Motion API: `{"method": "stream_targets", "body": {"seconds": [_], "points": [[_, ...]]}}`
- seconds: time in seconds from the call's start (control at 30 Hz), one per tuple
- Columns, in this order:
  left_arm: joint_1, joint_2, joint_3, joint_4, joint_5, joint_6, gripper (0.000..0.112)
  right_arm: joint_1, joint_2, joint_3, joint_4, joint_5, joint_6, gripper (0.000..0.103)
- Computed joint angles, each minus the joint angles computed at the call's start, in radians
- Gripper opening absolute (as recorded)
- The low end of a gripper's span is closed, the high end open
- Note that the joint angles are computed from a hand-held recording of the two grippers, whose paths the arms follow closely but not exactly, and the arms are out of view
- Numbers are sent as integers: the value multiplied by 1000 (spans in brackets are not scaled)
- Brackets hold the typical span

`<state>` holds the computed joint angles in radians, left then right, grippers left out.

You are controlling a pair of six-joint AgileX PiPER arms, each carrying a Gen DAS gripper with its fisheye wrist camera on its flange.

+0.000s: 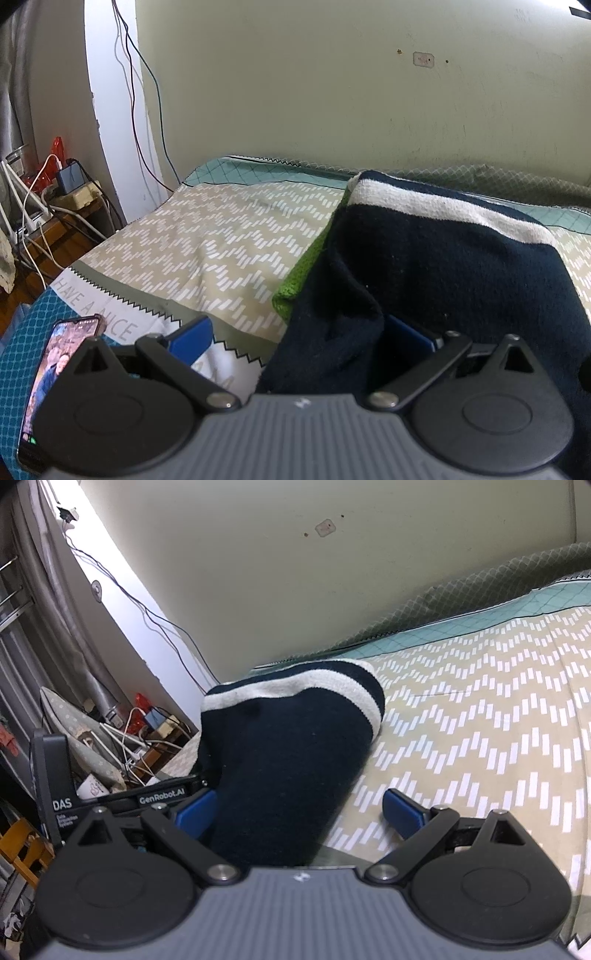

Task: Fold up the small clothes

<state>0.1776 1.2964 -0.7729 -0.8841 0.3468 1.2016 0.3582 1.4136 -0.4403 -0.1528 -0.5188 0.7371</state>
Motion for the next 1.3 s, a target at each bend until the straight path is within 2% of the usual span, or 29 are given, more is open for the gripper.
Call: {"method": "stream_targets", "body": {"seconds": [0.23,0.33,0.4,0.43,0.57,0.67,0.73,0.8,0.87,0.9,0.93,0.97,1.1,1.13,1.2,1.23,1.27,1.3], "points": [[-6,-11,7,30,-11,-22,103,-8,-4,10,-26,-20,25,90],[27,-8,-2,-9,40,27,103,-6,-6,13,-23,-21,24,90],[88,19,-38,-56,140,95,103,-4,-6,13,-15,-21,20,90],[131,46,-73,-63,216,110,103,-4,-5,12,-19,-21,25,90],[256,174,-232,-35,498,71,103,-18,0,10,-51,-23,56,90],[297,262,-327,-21,634,29,103,-21,3,1,-44,-6,72,90],[297,308,-375,-2,693,3,103,-12,7,-18,-18,23,51,90],[288,330,-386,-1,709,5,103,6,17,-56,13,77,-3,90],[284,336,-387,-8,722,14,103,16,42,-116,-33,141,-9,88],[284,341,-389,-15,736,20,103,13,62,-155,-89,169,22,88],[286,346,-388,-25,749,31,103,4,84,-186,-175,177,93,83],[287,350,-387,-33,753,40,103,-6,112,-223,-251,185,167,84],[281,366,-400,-47,761,47,103,-28,187,-336,-375,224,264,86],[270,369,-406,-45,752,38,103,-34,200,-366,-413,245,291,81],[241,379,-427,-38,731,7,103,-75,228,-428,-588,255,437,66],[220,387,-440,-34,719,-19,103,-88,232,-451,-644,268,478,49],[198,400,-456,-33,709,-44,103,-100,240,-480,-707,279,517,43],[175,409,-470,-33,701,-68,103,-104,244,-503,-750,294,532,41]]}}
